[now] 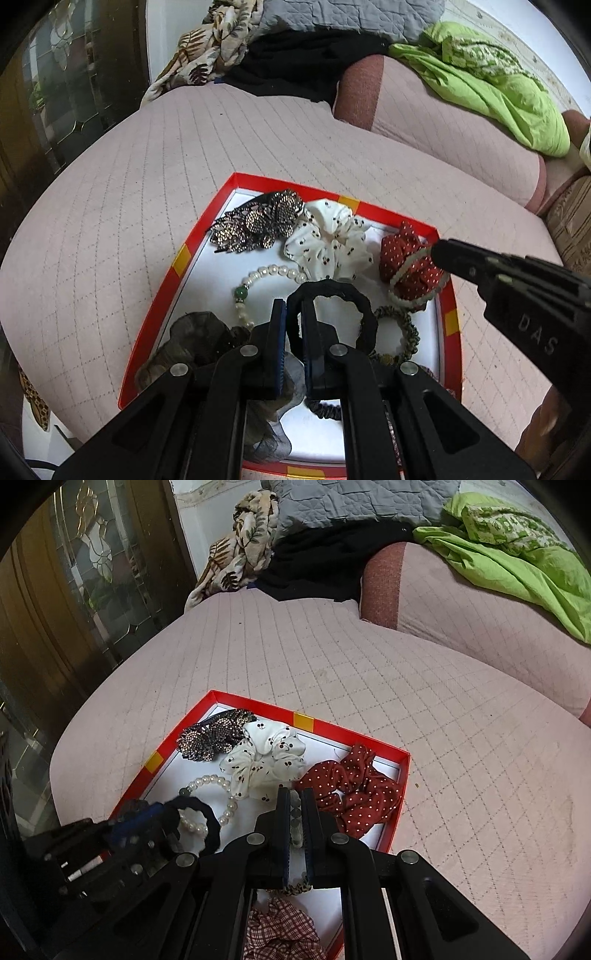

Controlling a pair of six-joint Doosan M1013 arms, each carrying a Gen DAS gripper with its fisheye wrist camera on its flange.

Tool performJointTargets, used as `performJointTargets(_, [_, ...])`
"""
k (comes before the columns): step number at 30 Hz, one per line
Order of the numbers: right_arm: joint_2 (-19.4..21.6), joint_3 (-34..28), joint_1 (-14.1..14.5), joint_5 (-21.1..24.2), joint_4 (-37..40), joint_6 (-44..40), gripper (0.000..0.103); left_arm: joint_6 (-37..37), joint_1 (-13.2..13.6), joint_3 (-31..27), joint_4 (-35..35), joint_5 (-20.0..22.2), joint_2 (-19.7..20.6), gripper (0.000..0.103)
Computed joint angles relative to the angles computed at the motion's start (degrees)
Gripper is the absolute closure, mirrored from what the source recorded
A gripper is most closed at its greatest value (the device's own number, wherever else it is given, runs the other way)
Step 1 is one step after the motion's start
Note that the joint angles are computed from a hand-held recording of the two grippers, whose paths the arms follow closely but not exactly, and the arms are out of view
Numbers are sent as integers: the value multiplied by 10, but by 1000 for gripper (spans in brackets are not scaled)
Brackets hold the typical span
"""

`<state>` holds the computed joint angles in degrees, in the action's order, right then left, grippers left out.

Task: Organize jewelry
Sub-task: 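Release the hair tie with the left tool while the right releases the bracelet in the box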

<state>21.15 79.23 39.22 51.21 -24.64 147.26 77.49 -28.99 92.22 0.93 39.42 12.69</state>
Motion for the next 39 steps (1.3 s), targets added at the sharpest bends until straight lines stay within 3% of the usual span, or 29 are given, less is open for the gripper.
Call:
performJointTargets(13, [5, 17, -23, -14, 73, -4, 96, -10, 1, -6, 15, 25, 15, 95])
performJointTargets(39, [17, 0, -9, 26, 34, -18, 93, -24, -1, -5, 36, 29, 17, 95])
